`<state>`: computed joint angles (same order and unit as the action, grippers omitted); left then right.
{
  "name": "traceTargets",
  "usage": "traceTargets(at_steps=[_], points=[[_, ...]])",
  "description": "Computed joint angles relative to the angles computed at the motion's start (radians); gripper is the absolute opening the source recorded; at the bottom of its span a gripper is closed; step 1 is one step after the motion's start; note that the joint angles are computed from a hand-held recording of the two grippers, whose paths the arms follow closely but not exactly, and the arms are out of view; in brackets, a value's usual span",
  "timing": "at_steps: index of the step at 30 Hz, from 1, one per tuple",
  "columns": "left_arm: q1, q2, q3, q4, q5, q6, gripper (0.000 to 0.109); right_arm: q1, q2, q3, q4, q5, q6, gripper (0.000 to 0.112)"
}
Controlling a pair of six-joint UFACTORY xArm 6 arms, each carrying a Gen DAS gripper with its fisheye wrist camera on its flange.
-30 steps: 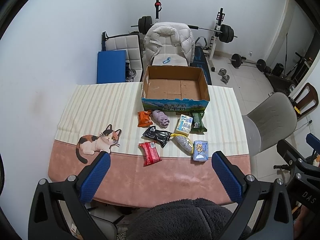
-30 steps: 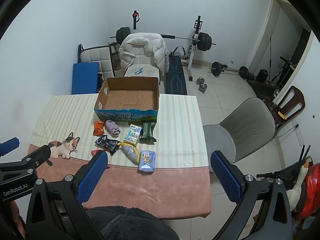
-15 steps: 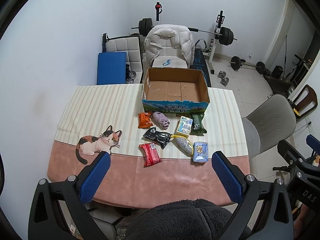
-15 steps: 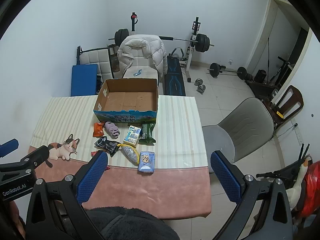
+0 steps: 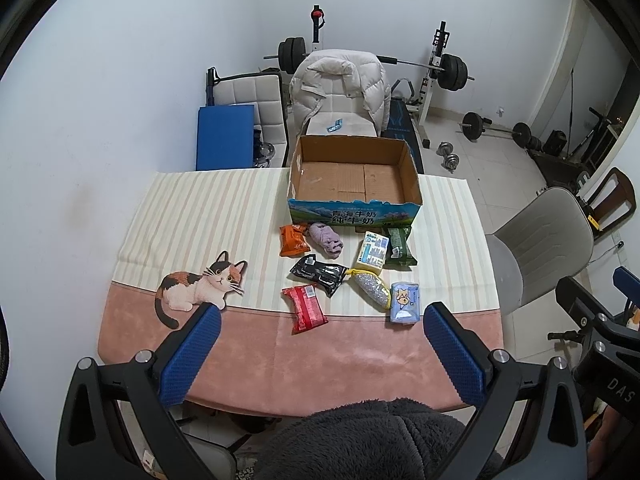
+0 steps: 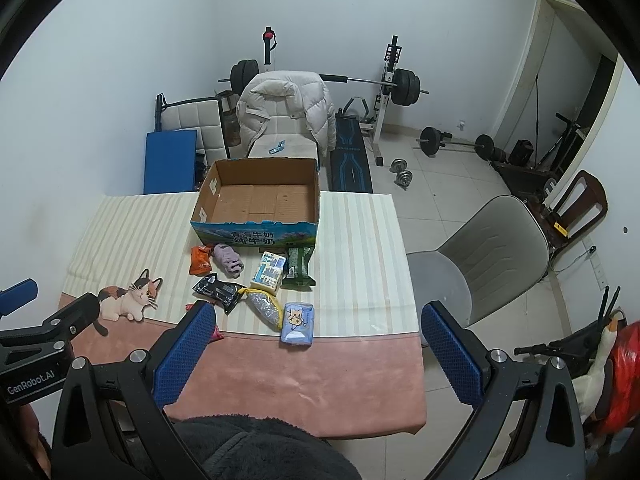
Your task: Organize soft objects
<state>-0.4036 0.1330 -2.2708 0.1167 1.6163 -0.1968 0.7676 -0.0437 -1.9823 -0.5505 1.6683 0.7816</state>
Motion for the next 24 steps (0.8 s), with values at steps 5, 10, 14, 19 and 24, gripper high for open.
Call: traceTargets(at_steps=[5,10,14,19,24], points=[[0.01,-0.017,0.029,-0.004,-0.02,0.006,0.103,0.007,-0.001,0.004,-0.007,-0.002,0.009,0.103],[0.012,-0.013,0.019,-0.003,-0.017,0.009,0.103,0.019,0.0,0.005,-0.02,-0.004,0.02,0.103],[0.011,-0.013,0.018,-0.001,-0.019,0.01,0.103,0.021,-0.016,0.028,-0.018,-0.012,0.023,0.103],[0.008,-0.01,0.012,0.003,-0.016,0.01,0.103,0.018,-0.009,0.02,-0.018,-0.017,0.021,0.103],[0.009,0.001,-0.004,0.005,-0.01,0.012,0.103,0.007,-0.007,0.021,-0.012,-0.029,0.017,0.103]])
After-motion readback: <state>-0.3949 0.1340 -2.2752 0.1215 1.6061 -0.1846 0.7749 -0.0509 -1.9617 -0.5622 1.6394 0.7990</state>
